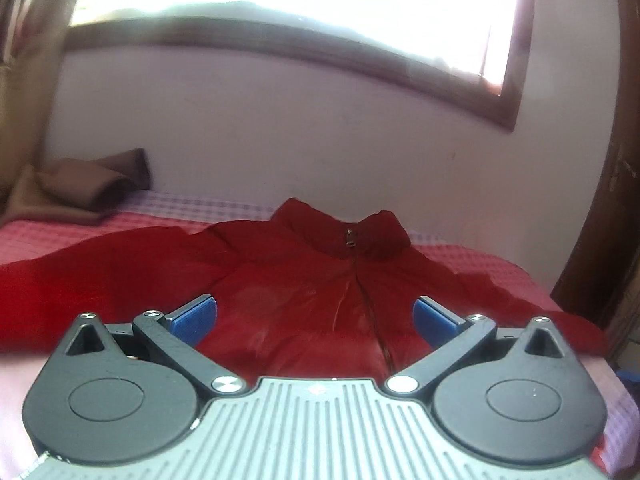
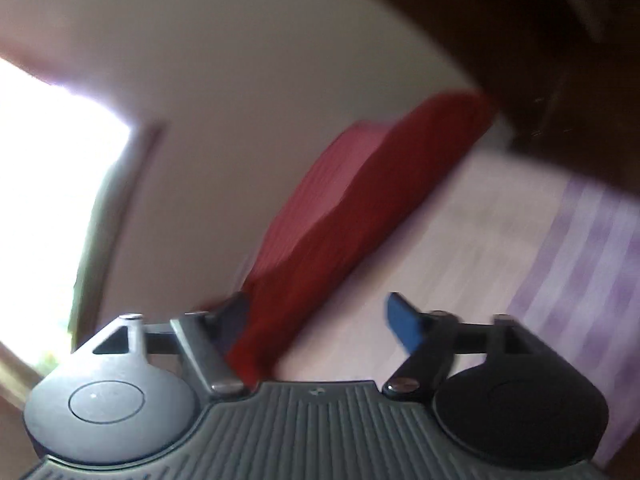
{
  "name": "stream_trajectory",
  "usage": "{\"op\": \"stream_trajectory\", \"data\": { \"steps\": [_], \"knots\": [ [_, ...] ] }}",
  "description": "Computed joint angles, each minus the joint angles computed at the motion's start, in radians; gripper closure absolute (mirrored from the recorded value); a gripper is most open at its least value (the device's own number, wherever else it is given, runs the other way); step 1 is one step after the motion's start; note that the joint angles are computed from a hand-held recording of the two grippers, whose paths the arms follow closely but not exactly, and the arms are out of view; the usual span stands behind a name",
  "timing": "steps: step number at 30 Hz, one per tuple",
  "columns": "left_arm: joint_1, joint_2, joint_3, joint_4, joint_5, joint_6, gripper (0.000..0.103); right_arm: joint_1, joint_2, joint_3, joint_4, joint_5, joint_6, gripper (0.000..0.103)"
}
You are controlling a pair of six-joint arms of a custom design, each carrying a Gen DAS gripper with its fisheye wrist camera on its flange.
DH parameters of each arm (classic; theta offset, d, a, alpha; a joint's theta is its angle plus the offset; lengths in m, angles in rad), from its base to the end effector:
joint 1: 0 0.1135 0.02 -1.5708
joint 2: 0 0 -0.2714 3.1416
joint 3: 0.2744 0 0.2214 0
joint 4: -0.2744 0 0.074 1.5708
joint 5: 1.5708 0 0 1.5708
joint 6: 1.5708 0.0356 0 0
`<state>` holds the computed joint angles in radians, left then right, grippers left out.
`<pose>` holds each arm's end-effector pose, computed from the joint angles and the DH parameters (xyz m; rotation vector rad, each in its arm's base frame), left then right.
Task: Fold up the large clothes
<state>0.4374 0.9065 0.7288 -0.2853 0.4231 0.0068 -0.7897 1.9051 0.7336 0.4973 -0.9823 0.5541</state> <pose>0.1586 0.0580 0.3010 -0.1657 1.9862 -0.1447 0.2466 -0.2067 0.1383 0.8352 1.8697 0.9413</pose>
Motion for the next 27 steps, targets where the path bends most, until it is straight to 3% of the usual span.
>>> {"op": "stream_trajectory", "data": {
  "steps": [3, 7, 12, 18, 20, 22, 26, 27],
  "knots": [
    [-0.117, 0.181, -0.042, 0.191, -0.153, -0.014, 0.0, 0.018, 0.128, 0.114, 0.058, 0.074, 0.125, 0.023],
    [-0.174, 0.335, -0.083, 0.296, -0.263, -0.019, 0.002, 0.036, 0.255, 0.231, 0.109, 0.131, 0.258, 0.025],
    [-0.155, 0.342, -0.142, 0.347, -0.238, -0.015, 0.0, 0.076, 0.332, 0.306, 0.184, 0.155, 0.325, 0.025],
    [-0.137, 0.327, -0.17, 0.365, -0.22, -0.001, 0.0, 0.137, 0.354, 0.304, 0.257, 0.275, 0.344, 0.024],
    [-0.145, 0.336, -0.156, 0.359, -0.222, -0.012, 0.0, 0.148, 0.355, 0.274, 0.307, 0.358, 0.436, 0.024],
    [-0.147, 0.342, -0.157, 0.365, -0.218, -0.025, 0.0, 0.14, 0.362, 0.228, 0.422, 0.373, 0.527, 0.021],
    [-0.133, 0.354, -0.146, 0.36, -0.193, -0.035, 0.0, 0.091, 0.386, 0.275, 0.361, 0.354, 0.484, 0.023],
    [-0.131, 0.355, -0.147, 0.361, -0.189, -0.036, 0.0, 0.084, 0.386, 0.311, 0.288, 0.338, 0.451, 0.022]
  ]
}}
